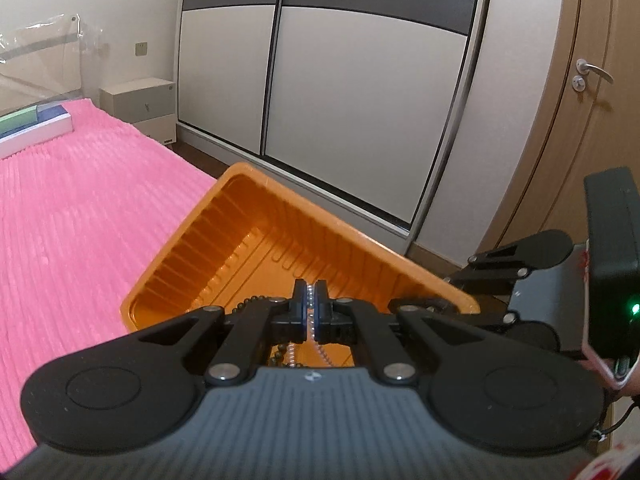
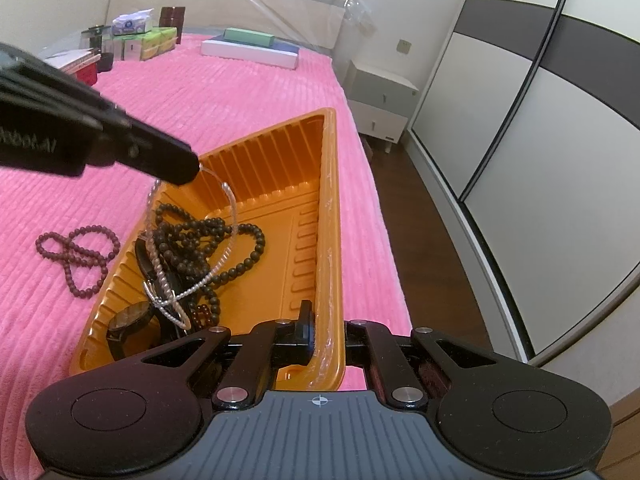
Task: Organize jewelry
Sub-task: 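Lift the pearl necklace into the orange tray and open the left gripper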
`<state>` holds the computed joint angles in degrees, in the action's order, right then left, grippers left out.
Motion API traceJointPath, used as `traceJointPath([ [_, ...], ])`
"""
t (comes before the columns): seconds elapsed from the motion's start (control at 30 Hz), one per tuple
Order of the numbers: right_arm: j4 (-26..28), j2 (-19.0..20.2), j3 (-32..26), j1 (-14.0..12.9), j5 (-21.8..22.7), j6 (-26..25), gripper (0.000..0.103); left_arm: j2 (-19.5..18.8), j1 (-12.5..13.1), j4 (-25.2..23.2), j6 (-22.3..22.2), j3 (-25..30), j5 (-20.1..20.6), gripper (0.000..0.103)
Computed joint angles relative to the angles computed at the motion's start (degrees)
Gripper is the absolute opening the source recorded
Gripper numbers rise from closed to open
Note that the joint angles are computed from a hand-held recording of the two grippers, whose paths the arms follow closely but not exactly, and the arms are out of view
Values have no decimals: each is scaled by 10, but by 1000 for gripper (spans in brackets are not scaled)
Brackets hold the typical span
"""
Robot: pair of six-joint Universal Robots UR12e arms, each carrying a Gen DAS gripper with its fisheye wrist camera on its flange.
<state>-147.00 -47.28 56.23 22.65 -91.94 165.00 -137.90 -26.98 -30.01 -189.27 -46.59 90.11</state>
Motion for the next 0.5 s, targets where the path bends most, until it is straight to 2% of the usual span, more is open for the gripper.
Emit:
traceJointPath([
  [0.23,0,0,0,0,-1,0,5,-3,-1,-12,-4,4,7,4],
  [0.5,-1,1,-1,0,-1,0,5,19,3,7,-27,-35,26,18],
])
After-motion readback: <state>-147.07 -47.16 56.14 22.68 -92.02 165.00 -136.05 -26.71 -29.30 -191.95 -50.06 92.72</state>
